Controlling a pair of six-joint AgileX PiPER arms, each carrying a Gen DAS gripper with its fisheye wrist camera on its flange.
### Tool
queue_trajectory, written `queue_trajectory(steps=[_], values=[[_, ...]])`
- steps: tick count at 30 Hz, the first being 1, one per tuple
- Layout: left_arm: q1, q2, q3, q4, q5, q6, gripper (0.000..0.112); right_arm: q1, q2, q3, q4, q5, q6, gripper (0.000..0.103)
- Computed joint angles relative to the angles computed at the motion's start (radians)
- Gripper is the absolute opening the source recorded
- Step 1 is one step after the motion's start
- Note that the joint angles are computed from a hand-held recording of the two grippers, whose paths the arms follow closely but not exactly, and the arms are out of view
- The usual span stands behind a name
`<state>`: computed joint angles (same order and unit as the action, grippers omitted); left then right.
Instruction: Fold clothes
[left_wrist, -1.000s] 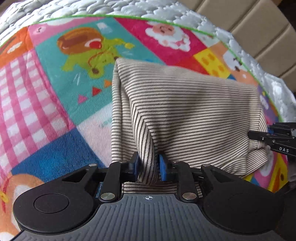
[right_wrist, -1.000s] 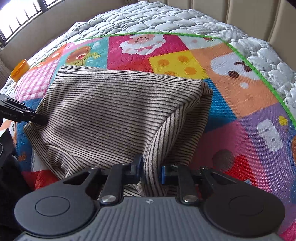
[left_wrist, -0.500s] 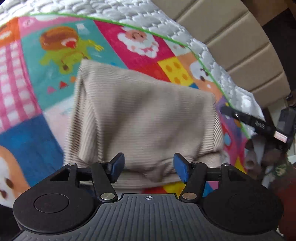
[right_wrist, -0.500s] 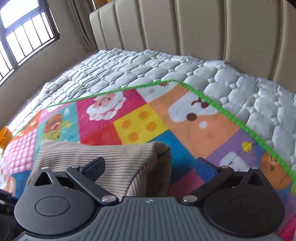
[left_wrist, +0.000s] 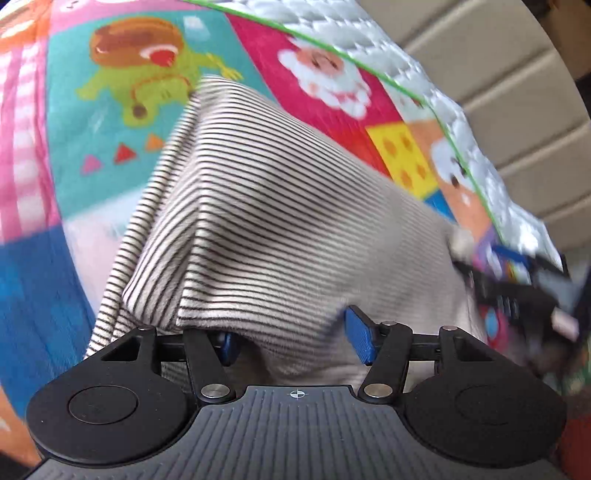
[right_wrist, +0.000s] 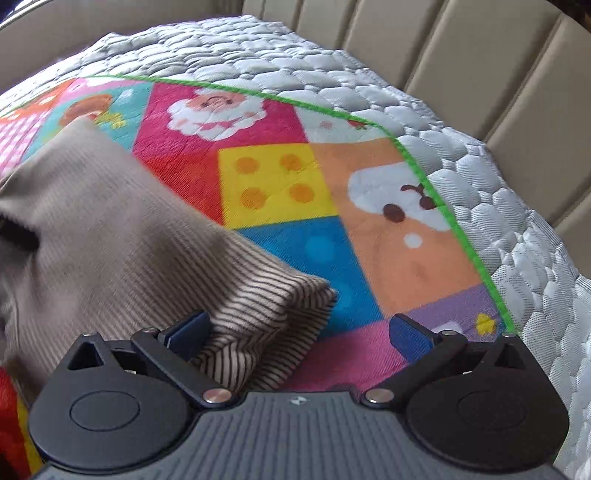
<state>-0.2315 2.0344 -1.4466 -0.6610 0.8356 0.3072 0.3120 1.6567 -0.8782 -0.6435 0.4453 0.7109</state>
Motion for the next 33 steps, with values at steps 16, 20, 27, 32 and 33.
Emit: queue_trajectory(steps=[16,20,27,32,33], values=[[0.045,-0.067,0.063,-0.042,0.121,-0.003,0.084,0.010,-0.034,0.065,-0.398,0.041,0.479,0.103],[0.009,-0.067,0.088,-0.023,0.117,-0.007,0.085,0.017,0.029,0.058,-0.435,0.057,0.472,0.103],[-0.068,-0.008,-0.032,0.123,0.014,-0.091,0.045,0.021,-0.013,0.096,-0.385,0.032,0.409,0.103],[-0.121,0.092,-0.214,0.269,-0.013,-0.169,0.042,0.077,-0.047,0.131,-0.374,0.017,0.355,0.103],[-0.137,0.102,-0.235,0.310,-0.035,-0.170,0.042,0.085,-0.058,0.137,-0.357,-0.001,0.324,0.103]])
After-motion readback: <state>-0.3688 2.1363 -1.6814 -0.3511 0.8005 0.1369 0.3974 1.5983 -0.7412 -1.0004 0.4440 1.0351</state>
